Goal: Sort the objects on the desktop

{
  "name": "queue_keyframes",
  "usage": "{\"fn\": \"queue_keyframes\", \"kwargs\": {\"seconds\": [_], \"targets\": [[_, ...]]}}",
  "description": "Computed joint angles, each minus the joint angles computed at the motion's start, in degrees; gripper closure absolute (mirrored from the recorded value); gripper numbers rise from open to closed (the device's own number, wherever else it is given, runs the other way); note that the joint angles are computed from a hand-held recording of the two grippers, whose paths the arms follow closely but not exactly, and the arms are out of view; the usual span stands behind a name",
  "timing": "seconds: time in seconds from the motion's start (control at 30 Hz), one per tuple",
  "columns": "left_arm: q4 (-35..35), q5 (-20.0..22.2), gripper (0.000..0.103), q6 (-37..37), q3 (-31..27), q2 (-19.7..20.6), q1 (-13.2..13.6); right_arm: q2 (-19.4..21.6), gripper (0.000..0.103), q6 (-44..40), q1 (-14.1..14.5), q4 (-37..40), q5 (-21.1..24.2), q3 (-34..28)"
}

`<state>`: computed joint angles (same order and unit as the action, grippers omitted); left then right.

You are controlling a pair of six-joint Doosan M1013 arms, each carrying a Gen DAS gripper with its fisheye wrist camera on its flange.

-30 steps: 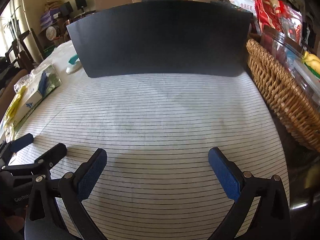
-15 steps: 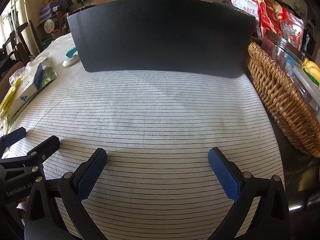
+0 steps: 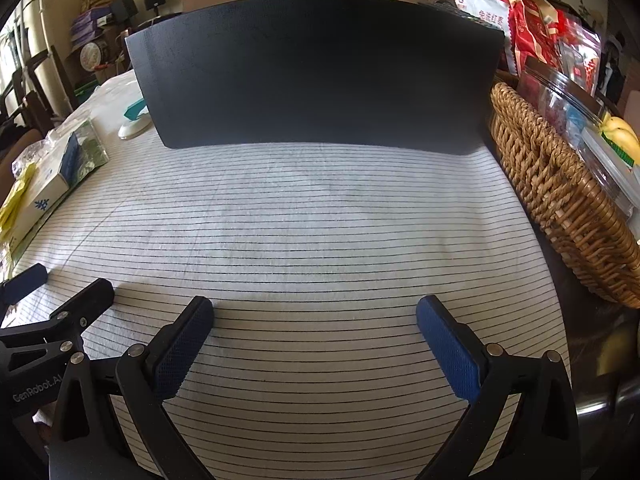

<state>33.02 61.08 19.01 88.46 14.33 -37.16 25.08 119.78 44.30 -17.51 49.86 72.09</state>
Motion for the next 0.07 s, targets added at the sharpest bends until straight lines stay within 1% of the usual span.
{"fn": "queue_keyframes", "kwargs": {"seconds": [0.07], "targets": [[0.0,0.0,0.000,0.0,0.0,0.0,0.0,0.1,0.000,0.0,0.0,0.0,0.0,-0.1]]}}
